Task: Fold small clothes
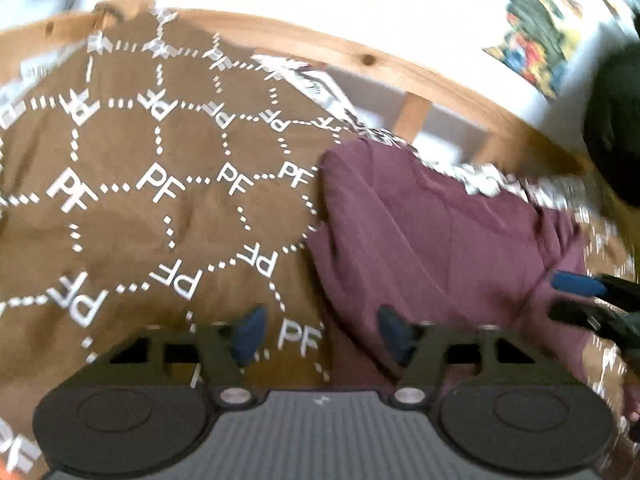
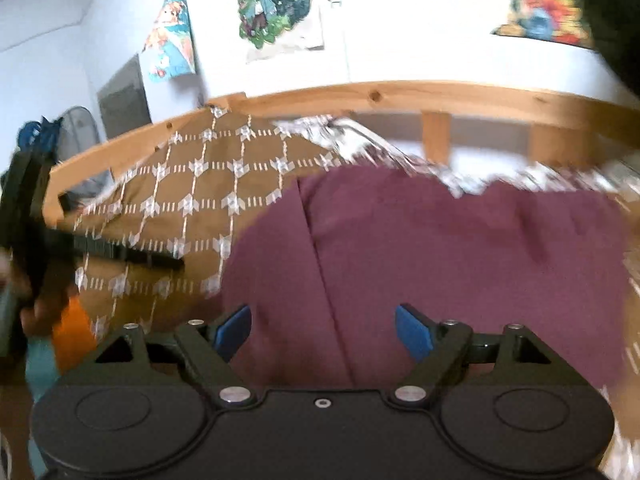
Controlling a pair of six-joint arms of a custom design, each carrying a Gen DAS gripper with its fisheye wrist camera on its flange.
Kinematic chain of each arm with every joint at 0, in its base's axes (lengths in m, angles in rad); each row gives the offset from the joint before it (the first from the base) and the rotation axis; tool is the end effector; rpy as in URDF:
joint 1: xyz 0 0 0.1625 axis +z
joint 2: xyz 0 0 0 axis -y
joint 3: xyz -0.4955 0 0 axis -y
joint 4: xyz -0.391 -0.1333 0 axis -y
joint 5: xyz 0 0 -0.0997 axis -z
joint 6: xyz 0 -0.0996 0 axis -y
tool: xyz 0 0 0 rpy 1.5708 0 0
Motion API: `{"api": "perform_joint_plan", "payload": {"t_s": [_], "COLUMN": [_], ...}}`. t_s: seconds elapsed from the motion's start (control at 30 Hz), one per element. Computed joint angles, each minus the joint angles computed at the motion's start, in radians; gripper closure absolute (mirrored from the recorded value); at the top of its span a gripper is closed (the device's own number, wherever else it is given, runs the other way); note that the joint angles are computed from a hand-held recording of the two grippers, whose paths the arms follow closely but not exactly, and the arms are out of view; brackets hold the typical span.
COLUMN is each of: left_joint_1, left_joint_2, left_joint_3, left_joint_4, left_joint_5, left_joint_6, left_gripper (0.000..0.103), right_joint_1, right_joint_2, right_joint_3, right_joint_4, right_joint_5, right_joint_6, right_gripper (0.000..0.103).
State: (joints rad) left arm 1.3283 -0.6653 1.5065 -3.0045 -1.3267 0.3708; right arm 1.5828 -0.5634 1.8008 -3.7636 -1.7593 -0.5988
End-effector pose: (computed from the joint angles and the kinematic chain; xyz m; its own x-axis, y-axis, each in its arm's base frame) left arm -0.0362 -0.8019 0.1524 -0.8360 0.3869 -0.3892 0.5387 0.7136 -0.4478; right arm 0.1228 -0.6829 0.0826 -0.8089 -0.2087 0.5496 -0.5604 0.5564 -0.6135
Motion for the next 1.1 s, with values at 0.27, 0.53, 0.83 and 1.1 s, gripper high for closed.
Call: {"api": "perform_joint_plan", "payload": {"t_s": [0.27,0.53,0.83,1.1], "left_joint_1": [0.063,0.088,0.081,0.067], "left_joint_2": [0.125,0.175,0.14,0.171], "left_joint_3": [-0.267,-0.374,-0.221,-0.278], "left_joint_4": [0.231,0.283,-0.023,0.004], "left_joint_5": [-0.145,-0.259,-0.194,-0.059], "left_joint_6": [-0.171,-0.191,-0.224,-0.282], "left_gripper": [0.066,0.099,0.101,0.1], "right_joint_1": [0.019,0.038,0.063,0.082], "right_joint_2": [0.199,0.32,0.388,0.485], "right_joint_3": [-0.579,-0.884,-1.001,-1.16], "right_joint_4": [0.469,0.728,0.821,0.83], "right_joint_5": [0.024,0.041,-0.064,-0.08], "right_joint_6": [0.145,0.077,-0.031,-0.056], "right_gripper": [0.044,0.059,0.1,0.099]}}
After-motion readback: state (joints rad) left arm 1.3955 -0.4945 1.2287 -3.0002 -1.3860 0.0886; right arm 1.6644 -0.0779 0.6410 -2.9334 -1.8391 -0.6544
